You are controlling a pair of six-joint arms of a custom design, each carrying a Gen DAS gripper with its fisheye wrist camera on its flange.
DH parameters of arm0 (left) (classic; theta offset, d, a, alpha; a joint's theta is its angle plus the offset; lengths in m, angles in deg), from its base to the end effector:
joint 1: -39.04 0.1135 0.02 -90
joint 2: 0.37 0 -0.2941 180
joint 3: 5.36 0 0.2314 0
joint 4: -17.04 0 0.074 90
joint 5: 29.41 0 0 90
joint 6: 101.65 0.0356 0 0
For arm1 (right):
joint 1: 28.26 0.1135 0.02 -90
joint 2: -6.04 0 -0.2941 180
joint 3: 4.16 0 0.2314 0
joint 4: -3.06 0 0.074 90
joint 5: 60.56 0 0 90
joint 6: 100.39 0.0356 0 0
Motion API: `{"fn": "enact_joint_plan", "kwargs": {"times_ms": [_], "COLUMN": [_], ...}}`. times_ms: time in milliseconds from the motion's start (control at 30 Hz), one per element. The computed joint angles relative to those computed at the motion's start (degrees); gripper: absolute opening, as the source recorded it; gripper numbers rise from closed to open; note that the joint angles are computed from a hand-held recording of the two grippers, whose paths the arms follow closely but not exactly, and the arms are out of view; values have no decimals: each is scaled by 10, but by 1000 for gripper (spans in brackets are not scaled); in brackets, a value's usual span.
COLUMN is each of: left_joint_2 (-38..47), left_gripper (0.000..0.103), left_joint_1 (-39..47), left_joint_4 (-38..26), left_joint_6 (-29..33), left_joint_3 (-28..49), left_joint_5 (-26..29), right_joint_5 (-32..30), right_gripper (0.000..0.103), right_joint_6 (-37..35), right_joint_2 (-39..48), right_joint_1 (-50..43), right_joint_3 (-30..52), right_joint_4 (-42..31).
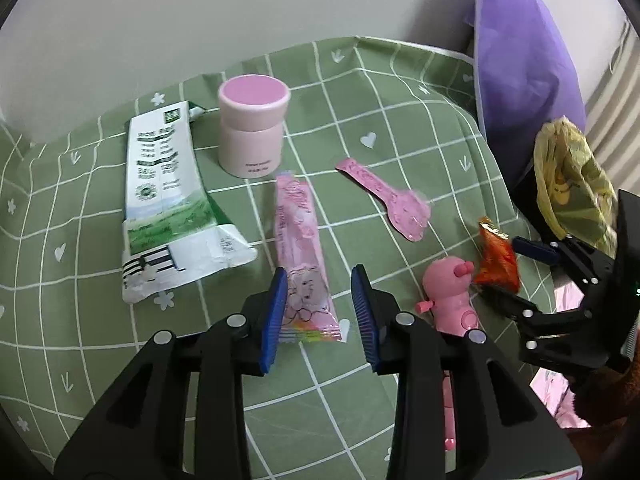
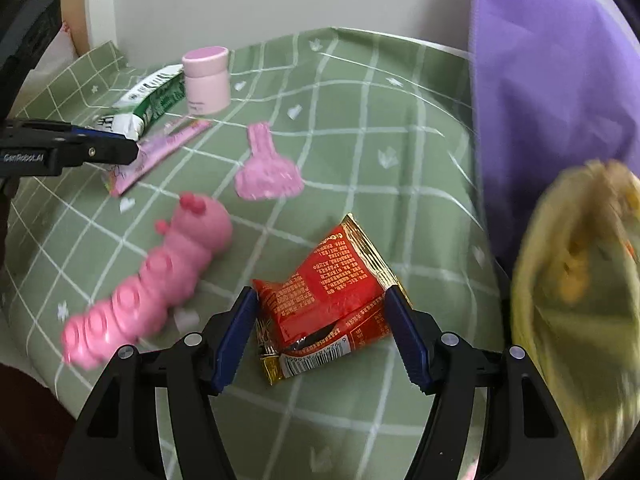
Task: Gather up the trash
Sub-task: 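Grasp the pink ice-cream wrapper with the left tool while the right tool grasps the red snack packet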
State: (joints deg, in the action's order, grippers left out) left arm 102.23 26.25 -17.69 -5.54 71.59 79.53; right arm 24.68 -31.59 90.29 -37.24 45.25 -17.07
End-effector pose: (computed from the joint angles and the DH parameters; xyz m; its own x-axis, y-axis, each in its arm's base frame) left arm 0.3348 -0.0879 0.2067 -0.8040 0.2858 -0.5215 0.4540 0.8614 -0.2280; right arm 0.2408 -0.0351 0.1843 -0.7933 -0.2395 -0.5597 -0.1913 0.9709 -0.1442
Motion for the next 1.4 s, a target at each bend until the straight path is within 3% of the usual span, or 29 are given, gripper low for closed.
{"fn": "enact_joint_plan", "kwargs": {"times_ms": [100,200,433,633,800,933,1000,1167,1400], "left_joint_2": [2,10,40,53,31,5,-8,-18,23], "left_gripper": [33,34,35,36,36,39,41,41,41], "left_joint_1": [-7,-4,4,5,27,36,37,23,1], "left_joint_4": [3,1,18,72,114,124,115,119,110], "left_joint_6": [8,11,6,19,-19,-14,7,38,37], "left_joint_3": [-2,2,27,11,-33,-65,-74,-84,-47], "left_joint_5": [1,11,14,30,41,43,45,18,-28], "right_joint_5": [-5,-52,-80,-35,-32,-43,-50,-45,-92], "right_gripper": [62,62,63,63,63,62,49,38,37], "right_joint_6": [8,27,158,269,329,340,336,308,268], "right_joint_2": [-36,-92,-170,-165,-120,-52,-31,-81,-135], "right_joint_1": [-24,-57,-96,-80,-57,-43,-40,-35,-76], "right_joint_3": [-13,-20,-38,-58,-66,-64,-62,-83,-96], "right_joint_4": [-21,-56,-84,-74,-19,42,51,40,-7]}}
